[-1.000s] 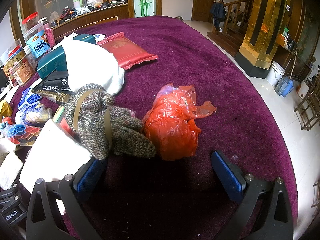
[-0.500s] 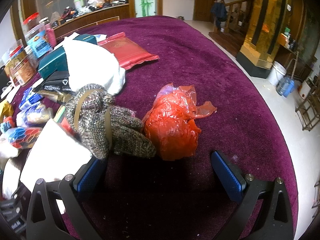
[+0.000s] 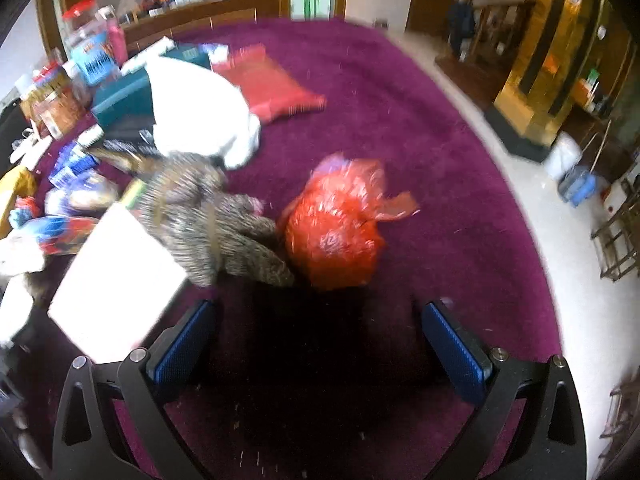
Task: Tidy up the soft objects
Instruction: 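Grasp the white lemon-print tissue pack with the left tool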
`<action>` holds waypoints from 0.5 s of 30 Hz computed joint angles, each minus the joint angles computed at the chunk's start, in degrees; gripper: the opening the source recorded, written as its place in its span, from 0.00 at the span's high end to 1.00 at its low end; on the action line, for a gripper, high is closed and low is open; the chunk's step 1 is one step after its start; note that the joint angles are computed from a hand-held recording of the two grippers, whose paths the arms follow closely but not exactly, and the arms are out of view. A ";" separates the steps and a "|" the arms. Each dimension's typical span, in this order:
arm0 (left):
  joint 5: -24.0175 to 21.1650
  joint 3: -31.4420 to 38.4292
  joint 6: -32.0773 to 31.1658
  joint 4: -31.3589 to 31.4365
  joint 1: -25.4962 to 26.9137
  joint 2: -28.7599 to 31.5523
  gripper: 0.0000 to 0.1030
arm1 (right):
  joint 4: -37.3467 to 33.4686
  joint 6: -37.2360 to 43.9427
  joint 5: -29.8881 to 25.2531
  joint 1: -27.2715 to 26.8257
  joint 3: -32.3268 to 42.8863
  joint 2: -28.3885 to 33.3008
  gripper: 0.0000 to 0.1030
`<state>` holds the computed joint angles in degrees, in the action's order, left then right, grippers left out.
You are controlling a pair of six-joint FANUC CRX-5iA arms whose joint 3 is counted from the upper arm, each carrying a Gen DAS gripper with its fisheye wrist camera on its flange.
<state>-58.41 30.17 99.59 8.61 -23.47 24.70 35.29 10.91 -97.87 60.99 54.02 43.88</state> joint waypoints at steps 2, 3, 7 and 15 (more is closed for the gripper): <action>6.47 -5.19 -1.77 -0.03 0.36 -4.84 0.09 | 5.64 -1.82 0.90 1.91 -2.95 -1.63 0.00; 11.18 -8.42 -2.01 -1.67 0.35 -8.32 0.09 | 8.66 -3.16 1.71 2.78 -4.92 -2.62 0.00; 28.65 -19.83 0.73 -6.81 1.91 -19.18 0.00 | 30.03 -14.85 5.91 6.33 -20.28 -8.36 0.00; 15.49 -17.44 -0.59 -3.00 5.17 -16.75 0.00 | 24.75 -20.75 4.64 3.92 -21.92 -7.86 0.00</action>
